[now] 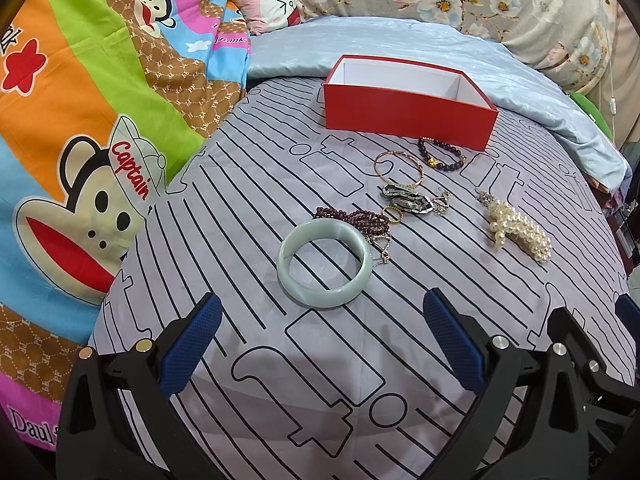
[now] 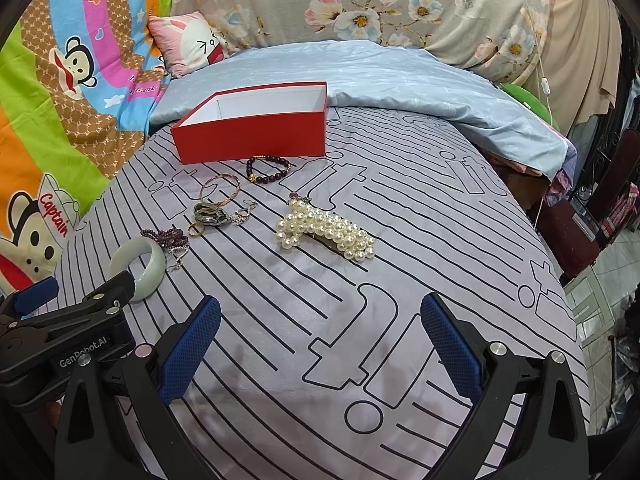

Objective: Organize jewelry
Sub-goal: 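Move the left tool toward the pale green jade bangle, then close the left tool on the jade bangle while the right tool approaches the pearl bracelet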

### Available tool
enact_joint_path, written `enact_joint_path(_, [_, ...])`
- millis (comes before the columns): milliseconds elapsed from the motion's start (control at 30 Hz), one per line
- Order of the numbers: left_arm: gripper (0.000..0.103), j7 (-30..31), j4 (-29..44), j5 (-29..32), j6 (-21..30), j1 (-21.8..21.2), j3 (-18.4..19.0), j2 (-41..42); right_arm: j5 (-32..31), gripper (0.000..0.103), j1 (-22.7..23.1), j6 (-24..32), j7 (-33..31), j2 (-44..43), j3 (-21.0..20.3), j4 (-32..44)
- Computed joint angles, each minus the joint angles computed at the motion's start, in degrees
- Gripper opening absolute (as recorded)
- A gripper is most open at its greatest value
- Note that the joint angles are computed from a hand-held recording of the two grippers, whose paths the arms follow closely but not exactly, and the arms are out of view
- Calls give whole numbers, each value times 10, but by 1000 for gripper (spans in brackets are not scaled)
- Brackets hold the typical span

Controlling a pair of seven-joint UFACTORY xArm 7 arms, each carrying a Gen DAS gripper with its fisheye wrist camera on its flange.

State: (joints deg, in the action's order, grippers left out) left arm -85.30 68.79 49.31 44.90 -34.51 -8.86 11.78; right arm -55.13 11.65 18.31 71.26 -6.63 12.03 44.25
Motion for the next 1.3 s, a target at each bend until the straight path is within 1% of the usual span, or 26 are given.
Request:
enact_joint_path(233, [98,0,1,-2,-2,0,0,3,-1,98,-1,-1,0,0,-1,0])
enact_joint_path(433, [98,8,-1,-11,-16,4,4,9,8,98,0,-4,-8,1,-2,-1])
enact_joint_path(667, [98,2,-19,-24,-58,21,16,6,19,98,-3,-6,-20,11,-8,3])
enact_joint_path(733, [98,0,-21,-25,-64,25,18,6,-18,98,-11,-14,7,18,-11,7])
enact_joint_path(800, [98,1,-22,-26,-71,29,21,7,-16,98,-10,-17,4,23,-16,11])
enact_joint_path(833, [97,0,-21,-26,-69,30,23,7,-39,98,-12,-21,25,25,-17,13])
enact_joint_path(900, [94,7,-13,-28,-59,32,24,14,-51,98,-13,-28,37,32,-22,18])
enact_joint_path(967, [82,31,-2,-44,-64,40,25,28,-75,97,-13,-37,56,41,-29,25])
enact_joint_path(1033, [76,47,2,-59,-74,45,29,36,-77,94,-11,-43,53,55,-37,36])
enact_joint_path(1067, [75,55,6,-67,-78,46,31,43,-92,94,-10,-45,64,62,-41,44])
enact_joint_path(1100, [71,58,7,-70,-80,45,34,46,-121,93,-7,-38,82,64,-44,50])
enact_joint_path(1133, [69,63,10,-74,-84,45,36,51,-133,91,-6,-41,89,69,-49,56])
enact_joint_path(1200, [68,68,12,-81,-87,42,41,56,-129,88,-3,-51,75,85,-58,69])
enact_joint_path(1233, [67,72,13,-85,-89,42,42,58,-107,86,-1,-53,48,92,-61,74])
enact_joint_path(1300, [66,80,16,-94,-91,42,45,63,-91,84,4,-58,20,107,-69,88])
